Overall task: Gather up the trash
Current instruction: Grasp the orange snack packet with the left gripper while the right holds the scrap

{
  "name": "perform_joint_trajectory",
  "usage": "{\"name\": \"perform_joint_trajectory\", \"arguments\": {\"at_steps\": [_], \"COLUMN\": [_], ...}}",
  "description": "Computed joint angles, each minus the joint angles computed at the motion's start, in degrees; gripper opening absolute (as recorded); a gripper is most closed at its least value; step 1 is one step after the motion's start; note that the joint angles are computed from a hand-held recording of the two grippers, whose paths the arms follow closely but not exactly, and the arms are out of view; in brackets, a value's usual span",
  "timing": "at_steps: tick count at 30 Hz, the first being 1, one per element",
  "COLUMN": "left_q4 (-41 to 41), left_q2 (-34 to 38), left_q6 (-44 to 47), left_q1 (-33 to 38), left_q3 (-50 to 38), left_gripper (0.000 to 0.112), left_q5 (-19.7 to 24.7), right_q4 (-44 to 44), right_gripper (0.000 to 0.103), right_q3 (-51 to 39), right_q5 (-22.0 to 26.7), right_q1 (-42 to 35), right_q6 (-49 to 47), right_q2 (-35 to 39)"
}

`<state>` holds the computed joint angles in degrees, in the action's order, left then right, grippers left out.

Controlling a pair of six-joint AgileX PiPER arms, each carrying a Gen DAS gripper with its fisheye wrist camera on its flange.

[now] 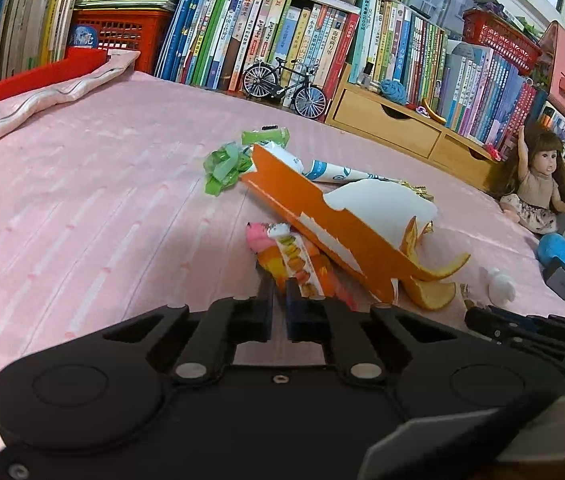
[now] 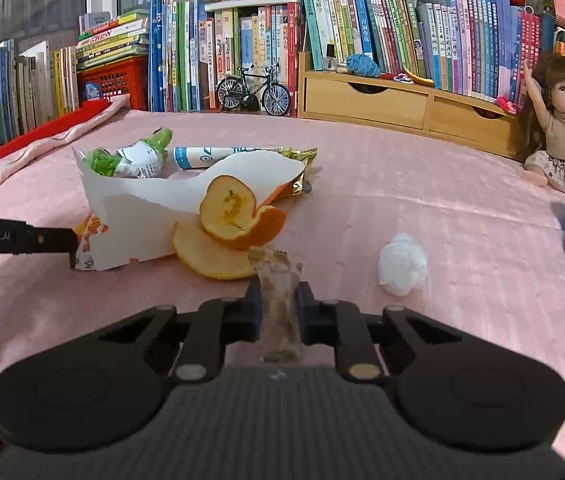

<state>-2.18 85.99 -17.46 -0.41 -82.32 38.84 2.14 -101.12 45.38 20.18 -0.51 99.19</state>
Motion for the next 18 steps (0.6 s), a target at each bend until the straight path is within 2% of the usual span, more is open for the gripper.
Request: {"name": "perform_joint_trajectory", "arguments": {"at_steps": [3,5,6,8,9,12,14,18], "left_q4": [-1.5,-0.7,1.3,4.8,6.1,6.8,9.2,15.3], "left_q2": [-2.2,-2.9,-3.0,-1.4,-0.4,2.6,4.2,7.0], "left_q6": [1.5,1.0,-1.2,-5.0,-6.8,-9.2,-11.2,-16.4], "left_q1": [0.3,0.0,-0.5,-1.5,-1.9,-2.5,-3.7,-6.5], "left_q3": [1.8,2.5,2.8,0.8,-0.3,-3.2,-4.6,-7.3], "left_gripper": [0.006,0.011,0.016,0.05,0.056,0.062,0.075,0.081], "left_q5": [-0.3,-0.9,-1.7,-0.4,0.4,1.6,1.6,2.4], "right_q4": [0.8,1.0,0.9,-0.5,-1.1,-1.2,-1.1,-0.2], "right_gripper": [0.021,0.021,0.021,0.021,0.022,0.022,0.023,0.023], "right_q3": [1.3,1.8,2.0,2.4,2.6,3.0,3.2,3.5], "right_q5": [-0.5,-0.6,-0.7,-1.0,-1.0,-1.0,-1.1,-1.2], "right_q1": [-0.2,-0.3,-0.2,0.3,0.5,0.5,0.4,-0.3], "right_q6": [-0.5,-0.7,-0.6,0.4,0.8,1.4,1.5,1.4], "right_q2": [-1.6,-2.2,-2.4,-2.5,-2.6,-2.5,-2.3,-2.0]}}
